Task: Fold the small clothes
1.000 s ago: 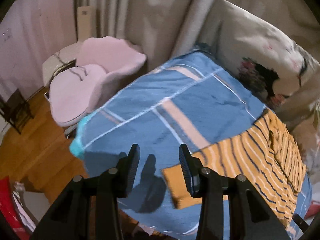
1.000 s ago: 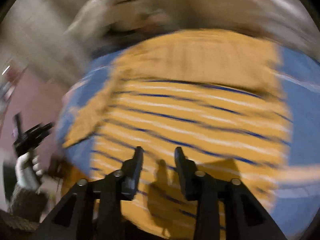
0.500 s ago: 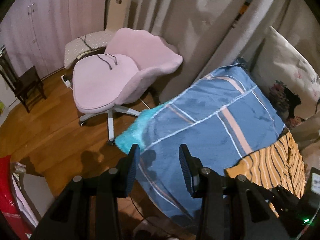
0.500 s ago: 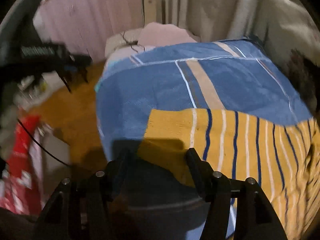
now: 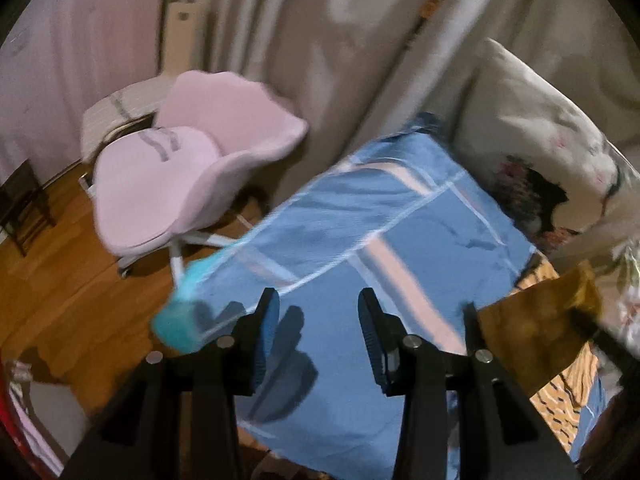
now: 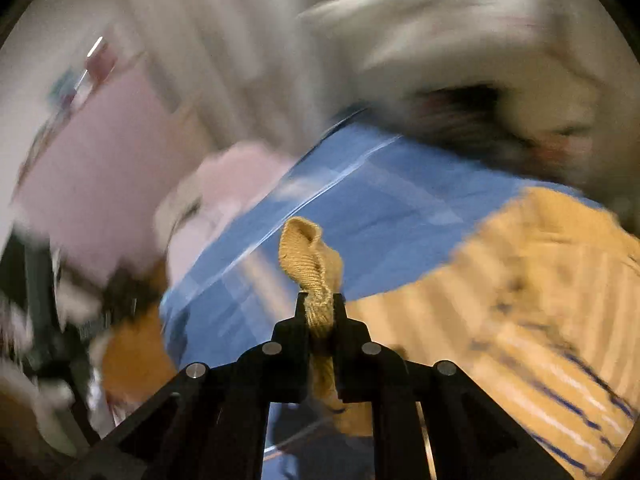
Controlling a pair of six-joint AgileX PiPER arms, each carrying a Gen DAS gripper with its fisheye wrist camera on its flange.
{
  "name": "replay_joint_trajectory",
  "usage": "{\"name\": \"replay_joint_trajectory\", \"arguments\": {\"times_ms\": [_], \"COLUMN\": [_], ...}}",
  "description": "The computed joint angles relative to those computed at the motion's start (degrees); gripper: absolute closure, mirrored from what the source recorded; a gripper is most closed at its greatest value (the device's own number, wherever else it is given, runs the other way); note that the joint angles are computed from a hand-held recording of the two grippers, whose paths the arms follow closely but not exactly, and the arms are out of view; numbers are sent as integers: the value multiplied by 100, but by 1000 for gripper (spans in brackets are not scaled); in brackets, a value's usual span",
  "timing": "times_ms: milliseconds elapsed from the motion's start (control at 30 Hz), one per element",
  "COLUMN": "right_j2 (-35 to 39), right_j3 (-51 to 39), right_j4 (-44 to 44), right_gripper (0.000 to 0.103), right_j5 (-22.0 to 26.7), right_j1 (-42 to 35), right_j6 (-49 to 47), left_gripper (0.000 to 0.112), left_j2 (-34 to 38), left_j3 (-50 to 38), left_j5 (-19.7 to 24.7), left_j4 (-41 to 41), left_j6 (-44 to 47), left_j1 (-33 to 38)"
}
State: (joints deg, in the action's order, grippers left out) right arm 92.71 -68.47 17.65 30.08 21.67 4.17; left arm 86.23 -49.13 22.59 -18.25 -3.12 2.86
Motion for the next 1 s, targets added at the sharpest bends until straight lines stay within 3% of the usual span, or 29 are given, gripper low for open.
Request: {"name": "replay_joint_trajectory", "arguments": {"times_ms": [100, 200, 300, 500, 633, 733, 800, 867, 1000], "right_j2": [-784, -1110, -1042, -181, 268, 114, -57, -172, 159], "right_j3": [668, 1126, 1485, 1383, 1271, 1405, 1489, 1470, 1225], "right_j4": [225, 792, 1560, 2109, 2468, 2885, 2995, 3058, 3250], "right_gripper": [93, 93, 93, 93, 89, 76, 76, 76, 76], "right_j5": [-53, 70, 286, 574, 1071, 1122, 1087, 1013, 1412], "right_j1": [-1380, -3015, -4705, -6758, -7316, -7670, -7709, -7650, -7247], "right_j6": [-187, -765, -2014, -3309, -4065, -4504, -4617, -4785, -5180], "left_gripper": [72, 71, 67, 66, 66, 66, 66, 66, 66], "left_j2": [267, 504, 820, 2017, 3161, 4112, 4711, 5419, 6518], "left_j3": [-402, -805, -1314, -2982, -4579, -5942, -6805, -7896, -9748], "left_j5": [5, 67, 170, 610, 1156, 1705, 2115, 2700, 3837], "left_j4": [174, 508, 876, 1273, 1319, 1596, 1608, 1658, 1887], "left_j6": [-300, -758, -1217, -1775, -1845, -2060, -2113, -2213, -2459], "left_j1": [-610, -1248, -1987, -3272, -3802, -4074, -4140, -4160, -4158]}}
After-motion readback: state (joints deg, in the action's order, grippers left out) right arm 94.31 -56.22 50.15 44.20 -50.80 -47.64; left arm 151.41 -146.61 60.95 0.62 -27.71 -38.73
